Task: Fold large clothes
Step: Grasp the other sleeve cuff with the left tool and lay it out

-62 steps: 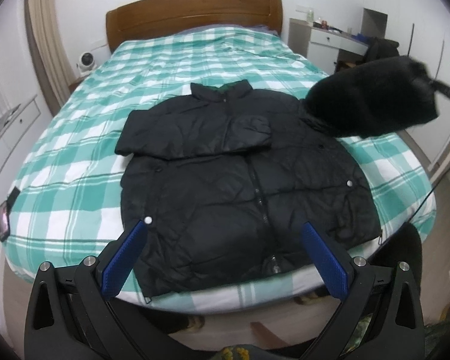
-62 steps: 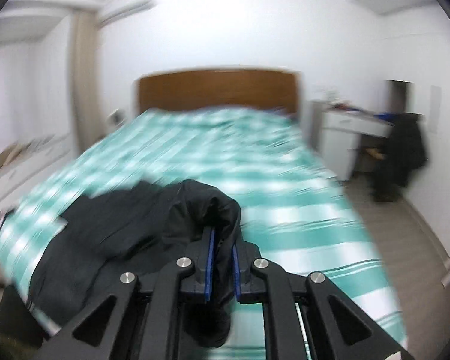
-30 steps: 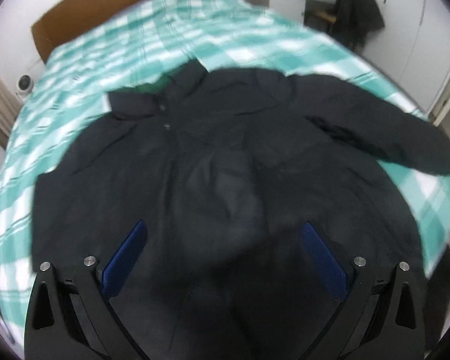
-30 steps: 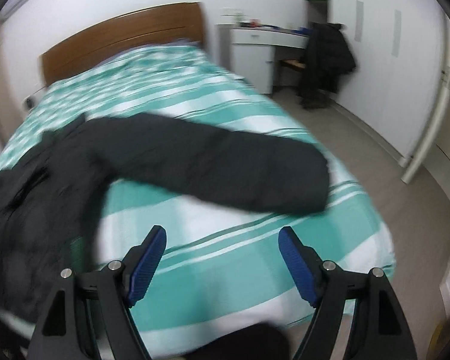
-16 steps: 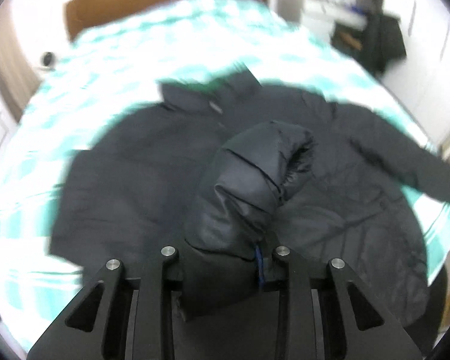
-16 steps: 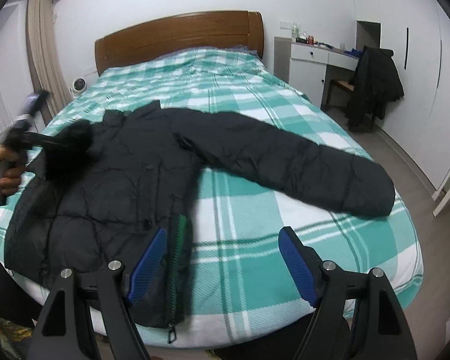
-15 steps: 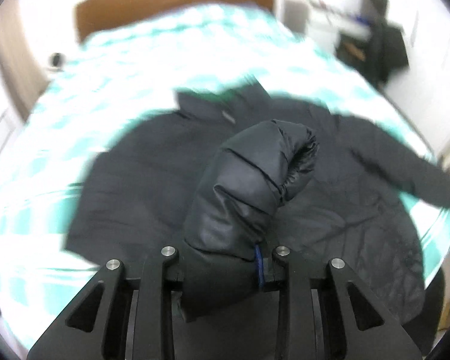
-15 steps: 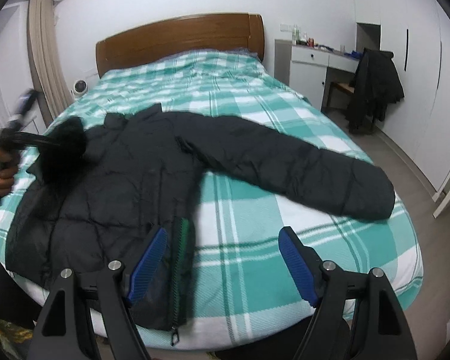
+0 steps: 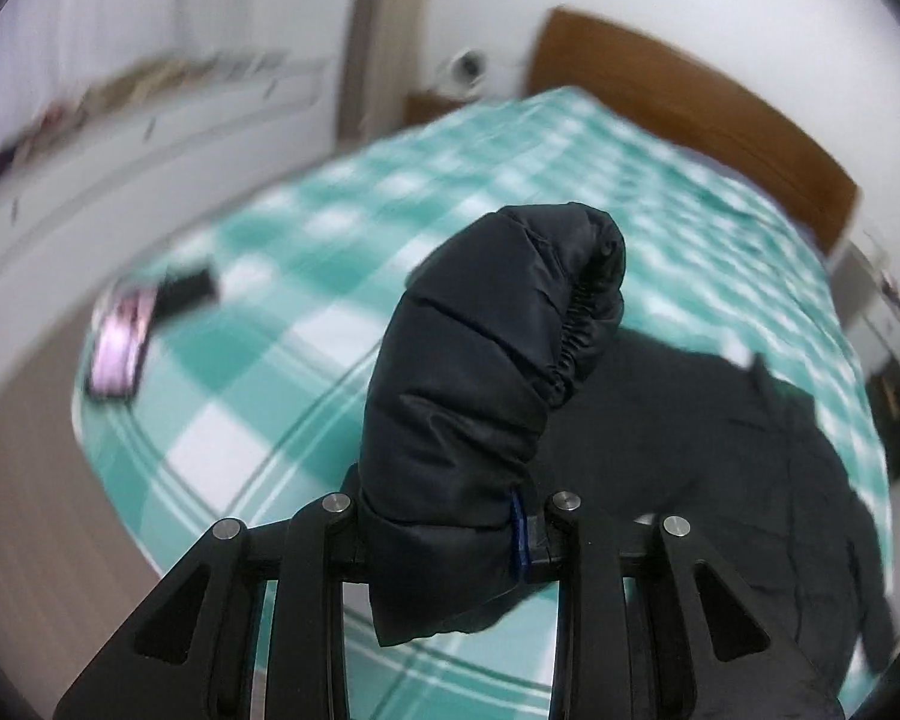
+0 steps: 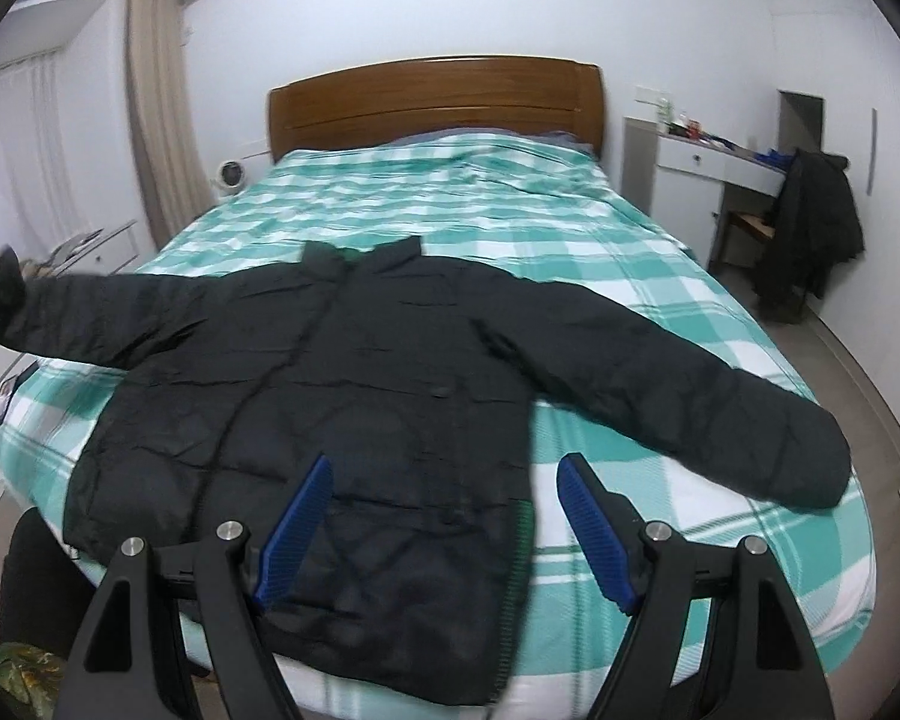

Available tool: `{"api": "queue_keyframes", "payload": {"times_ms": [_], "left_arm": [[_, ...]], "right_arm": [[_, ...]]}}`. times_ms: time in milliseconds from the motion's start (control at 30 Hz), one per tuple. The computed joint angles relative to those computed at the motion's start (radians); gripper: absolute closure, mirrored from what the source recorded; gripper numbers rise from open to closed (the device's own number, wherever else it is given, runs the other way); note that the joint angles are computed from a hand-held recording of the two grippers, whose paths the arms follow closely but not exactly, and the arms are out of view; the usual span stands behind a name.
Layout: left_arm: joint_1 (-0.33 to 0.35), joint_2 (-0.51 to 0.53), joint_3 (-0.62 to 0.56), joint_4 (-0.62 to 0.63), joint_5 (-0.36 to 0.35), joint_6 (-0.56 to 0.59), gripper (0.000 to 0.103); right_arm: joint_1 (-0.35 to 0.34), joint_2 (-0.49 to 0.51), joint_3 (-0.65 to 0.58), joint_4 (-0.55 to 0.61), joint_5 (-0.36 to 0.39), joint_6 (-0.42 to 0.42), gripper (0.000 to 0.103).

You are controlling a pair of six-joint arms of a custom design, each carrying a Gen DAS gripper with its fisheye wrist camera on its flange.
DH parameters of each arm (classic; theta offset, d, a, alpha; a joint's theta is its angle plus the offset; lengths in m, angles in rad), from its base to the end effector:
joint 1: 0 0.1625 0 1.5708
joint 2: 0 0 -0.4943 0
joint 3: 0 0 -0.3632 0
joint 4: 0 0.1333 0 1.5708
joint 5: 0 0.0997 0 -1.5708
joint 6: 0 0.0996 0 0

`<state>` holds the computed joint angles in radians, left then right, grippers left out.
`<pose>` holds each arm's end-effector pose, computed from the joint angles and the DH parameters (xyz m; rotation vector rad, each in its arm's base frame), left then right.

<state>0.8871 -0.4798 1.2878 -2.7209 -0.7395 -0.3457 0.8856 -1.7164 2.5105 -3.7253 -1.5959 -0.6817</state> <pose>-0.3487 -0.7554 0.0983 0.2261 2.4264 -0.8933 -0.0892 -0.3159 0.4692 -0.0234 -1.9623 1.2154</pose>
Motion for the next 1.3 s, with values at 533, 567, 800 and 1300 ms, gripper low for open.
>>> {"api": "queue_keyframes", "payload": {"times_ms": [533,567,800,1300], "left_arm": [[-0.031,-0.057,0.332,-0.122,-0.120,-0.094,0.018],[-0.049,-0.053,0.354,-0.129,-0.181,-0.067,0.015],[-0.114,0.102,0.330,-0.012,-0.405,0.004,0.015],[-0.110,0.110,0.400,-0.064,-0.442,0.035,0.076]], "right_arm": [[-0.165,-0.041,-0.037,0.235,0.012,0.028,0.024],[-0.191,-0.046,-0.053,0.294,0.028,0.043,0.024],[-0.328,-0.021,-0.089,0.522,0.185,0.038,0.024],[-0.307,0.016,-0.058,0.476,0.147,0.003,0.077]]}}
